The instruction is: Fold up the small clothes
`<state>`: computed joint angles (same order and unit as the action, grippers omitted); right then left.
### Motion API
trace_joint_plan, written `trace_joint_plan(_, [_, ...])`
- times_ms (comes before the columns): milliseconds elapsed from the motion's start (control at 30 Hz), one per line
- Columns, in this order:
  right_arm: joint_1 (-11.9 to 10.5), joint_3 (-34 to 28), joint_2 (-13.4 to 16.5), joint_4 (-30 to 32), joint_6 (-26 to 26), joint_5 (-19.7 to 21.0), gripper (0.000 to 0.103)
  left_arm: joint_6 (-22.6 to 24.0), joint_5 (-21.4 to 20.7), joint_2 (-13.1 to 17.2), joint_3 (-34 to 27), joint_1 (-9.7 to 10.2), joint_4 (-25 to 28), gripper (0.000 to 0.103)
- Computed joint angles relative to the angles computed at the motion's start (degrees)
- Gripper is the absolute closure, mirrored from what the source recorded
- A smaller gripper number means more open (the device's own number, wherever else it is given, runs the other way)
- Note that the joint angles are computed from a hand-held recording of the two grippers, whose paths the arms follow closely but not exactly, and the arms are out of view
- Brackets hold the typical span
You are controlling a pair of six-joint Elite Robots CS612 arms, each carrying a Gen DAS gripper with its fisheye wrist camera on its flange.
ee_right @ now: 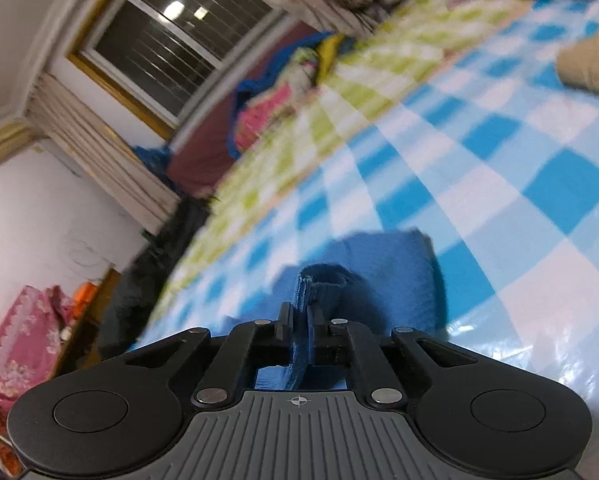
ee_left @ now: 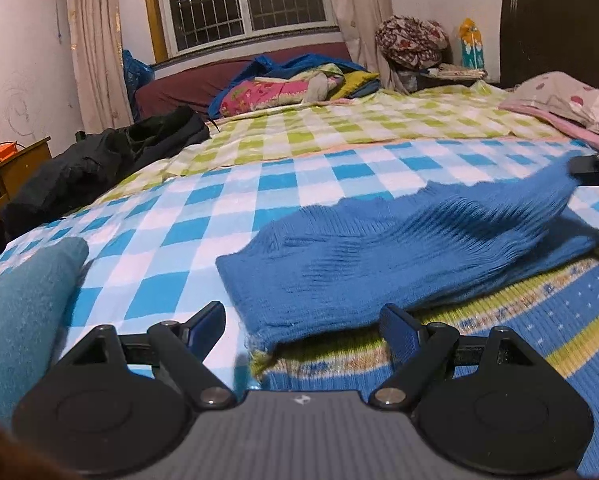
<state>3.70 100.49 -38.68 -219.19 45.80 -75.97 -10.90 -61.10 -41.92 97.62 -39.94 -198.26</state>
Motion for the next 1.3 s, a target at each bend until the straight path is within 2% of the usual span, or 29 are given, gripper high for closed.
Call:
trace_joint_plan(100, [0.1, 1.9, -0.5, -3.2, -1.0, -1.7, 0.096, -1.1, 0.0, 0.2, -0.4, 0.21, 1.3, 0.013])
trace_joint_plan(200, [0.6, 2.4, -1.1, 2.3, -3.5, -5.8, 0.096, -3.0, -0.6, 0.1, -0.7, 0.48, 4.6, 0.013])
trace_joint_plan(267, [0.6, 2.3, -1.2, 6.5, -3.8, -6.0, 0.096, -3.1, -0.4, 0.0, -0.7, 0.51, 5.7, 0.013])
trace_joint_plan(367, [0.6, 2.1, -1.2, 7.3, -4.1, -6.2, 0.092, -2.3, 0.0, -0.4, -0.2, 0.46, 4.9, 0.013])
trace_joint_plan(600, [2.3, 2.7, -2.7, 5.4, -11.9, -13.8, 0.089, -1.1, -0.3, -0.2, -1.1, 0.68, 1.1, 0.013])
trace_joint_plan(733, [2.9, 0.4, -2.3, 5.9, -18.3, -13.5, 0.080, -2.2, -0.7, 0.1, -2.3, 0.97, 0.9, 0.013])
trace_joint_plan(833, [2.8, -2.4, -1.6, 9.8, -21.6, -12.1, 0.074, -2.2, -1.6, -0.5, -1.6, 1.10, 0.5, 0.013])
trace_joint_plan(967, [2.7, -4.9, -0.5, 14.2, -24.5, -13.7, 0.071, -0.8, -3.5, -1.3, 0.2, 1.11, -1.3, 0.013])
trace_joint_plan(1033, [2.4, -5.7, 0.0, 15.7, -25.6, -13.8, 0.066, 0.0, -3.7, -0.9, -0.1, 1.02, -1.5, 0.013])
trace_joint_plan(1133, [1.7, -6.1, 0.3, 17.7, -25.7, -9.6, 0.066, 0.1, -3.8, 0.2, -1.6, 1.02, -0.6, 0.013])
trace_joint_plan(1200, [1.8, -6.2, 0.3, 18.4, -28.1, -8.3, 0.066, -0.7, -4.4, 0.8, -2.5, 1.18, 0.2, 0.013])
trace_joint_plan(1267, [2.2, -6.1, 0.2, 18.5, -31.2, -9.2, 0.075, -0.5, -4.2, 1.4, -3.3, 1.19, 0.8, 0.013])
trace_joint_plan(1300, [2.4, -6.0, 0.2, 18.3, -32.0, -9.5, 0.087, -0.2, -3.9, 1.5, -3.5, 1.17, 0.8, 0.013])
